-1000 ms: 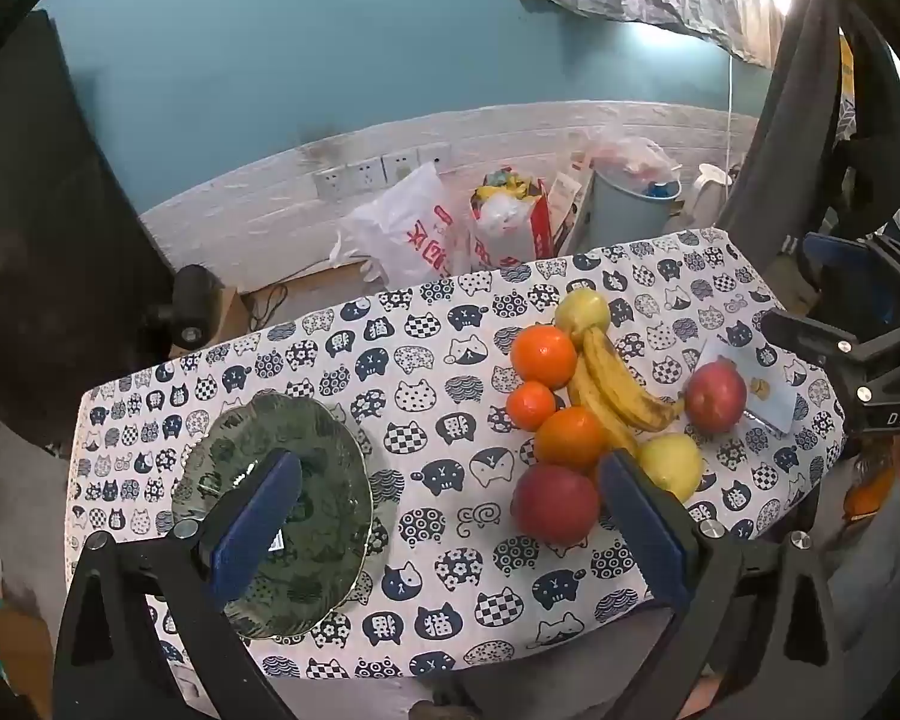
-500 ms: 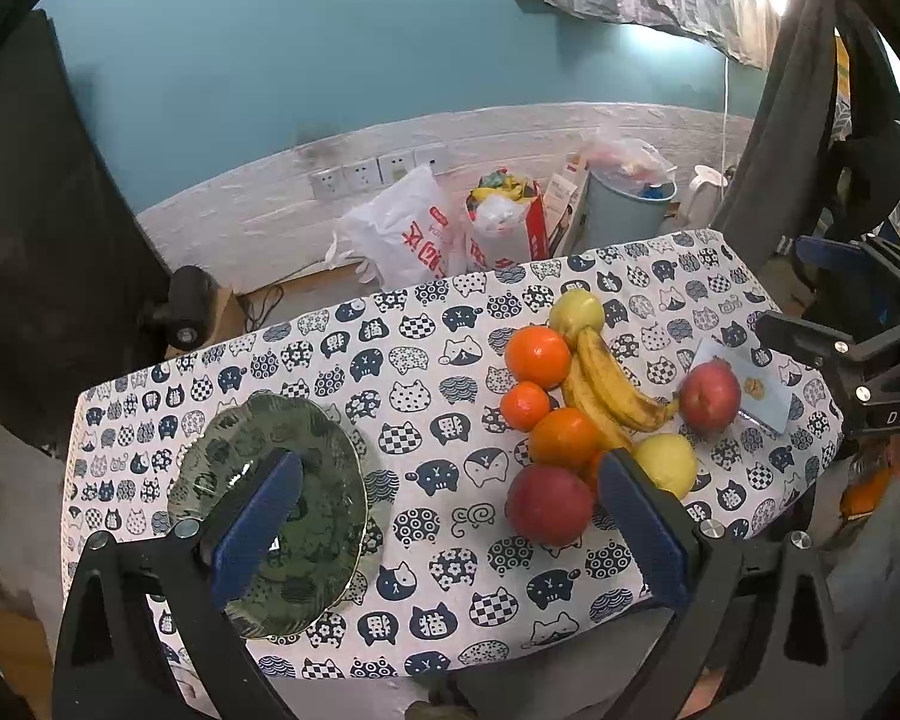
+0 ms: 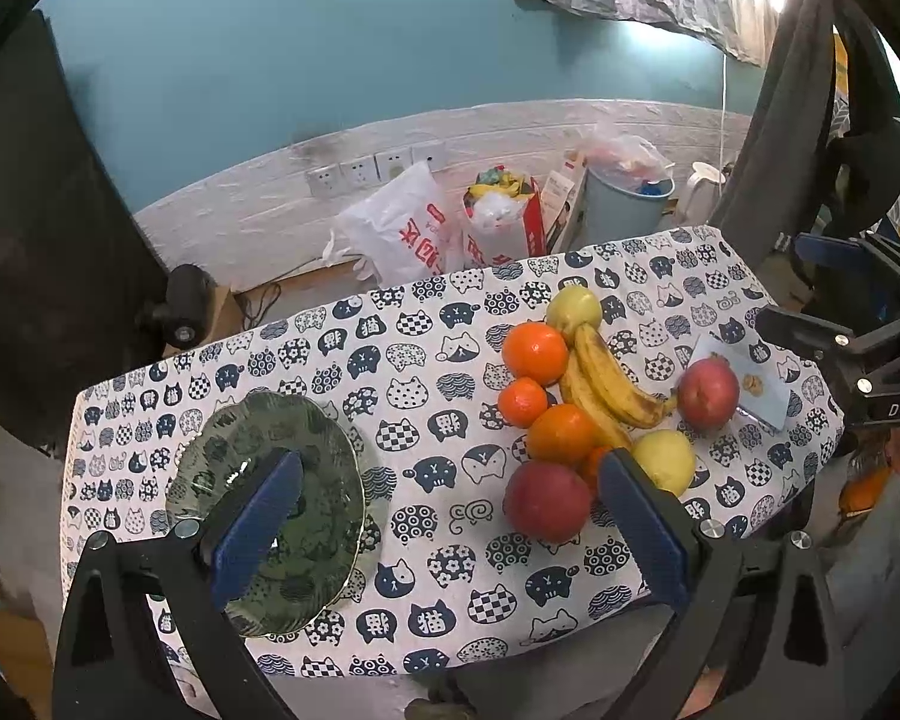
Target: Organize fruits
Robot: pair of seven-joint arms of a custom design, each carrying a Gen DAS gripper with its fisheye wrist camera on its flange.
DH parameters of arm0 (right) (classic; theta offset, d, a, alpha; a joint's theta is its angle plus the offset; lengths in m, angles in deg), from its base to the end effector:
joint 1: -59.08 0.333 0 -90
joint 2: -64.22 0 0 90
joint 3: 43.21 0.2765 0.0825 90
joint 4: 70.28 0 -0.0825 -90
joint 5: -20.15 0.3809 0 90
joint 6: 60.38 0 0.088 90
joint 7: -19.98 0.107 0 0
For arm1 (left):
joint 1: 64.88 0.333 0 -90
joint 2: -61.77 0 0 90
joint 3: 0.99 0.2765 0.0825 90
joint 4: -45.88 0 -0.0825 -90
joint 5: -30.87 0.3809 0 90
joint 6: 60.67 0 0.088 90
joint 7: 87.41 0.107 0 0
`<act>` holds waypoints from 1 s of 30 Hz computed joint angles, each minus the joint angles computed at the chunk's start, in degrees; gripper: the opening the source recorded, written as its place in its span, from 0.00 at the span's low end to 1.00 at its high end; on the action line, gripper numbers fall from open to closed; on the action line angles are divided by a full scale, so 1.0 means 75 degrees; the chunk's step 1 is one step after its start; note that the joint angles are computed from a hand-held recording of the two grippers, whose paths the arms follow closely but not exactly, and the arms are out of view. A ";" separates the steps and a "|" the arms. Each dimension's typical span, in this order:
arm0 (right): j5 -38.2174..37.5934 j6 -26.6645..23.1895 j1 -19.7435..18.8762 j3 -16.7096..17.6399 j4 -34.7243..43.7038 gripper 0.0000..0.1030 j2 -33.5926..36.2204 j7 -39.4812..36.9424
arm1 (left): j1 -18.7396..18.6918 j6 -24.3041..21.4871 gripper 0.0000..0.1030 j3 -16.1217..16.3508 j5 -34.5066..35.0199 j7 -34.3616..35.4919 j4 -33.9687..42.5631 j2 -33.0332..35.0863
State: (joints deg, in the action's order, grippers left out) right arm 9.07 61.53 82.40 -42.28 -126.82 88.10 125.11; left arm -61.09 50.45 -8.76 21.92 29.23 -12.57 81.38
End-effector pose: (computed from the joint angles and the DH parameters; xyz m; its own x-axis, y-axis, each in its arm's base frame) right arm 0.6302 0.2710 0.6761 0.1918 -0.9814 0.0061 -0.7201 -0.1450 -0.6786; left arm 0.6561 -0.0351 0.6865 -0.4601 -0.8854 -0.0665 -0.7099 0.4118 -0.5714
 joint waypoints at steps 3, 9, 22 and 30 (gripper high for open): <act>0.0017 0.0011 -0.0011 0.0003 -0.0050 0.96 -0.0027 -0.0009 | -0.0010 0.0016 0.98 0.0001 0.0024 0.0002 -0.0007 -0.0004; 0.0017 0.0047 -0.0013 0.0011 -0.0157 0.96 -0.0088 0.0042 | -0.0008 0.0044 0.98 -0.0003 0.0031 0.0021 -0.0022 -0.0001; 0.0020 -0.0002 0.0006 0.0022 -0.0108 0.96 -0.0062 0.0052 | -0.0005 0.0008 0.98 0.0000 0.0041 0.0010 0.0005 0.0010; 0.0032 -0.0015 -0.0001 0.0026 -0.0081 0.96 -0.0049 0.0045 | 0.0007 0.0035 0.98 0.0007 0.0030 0.0038 -0.0045 -0.0014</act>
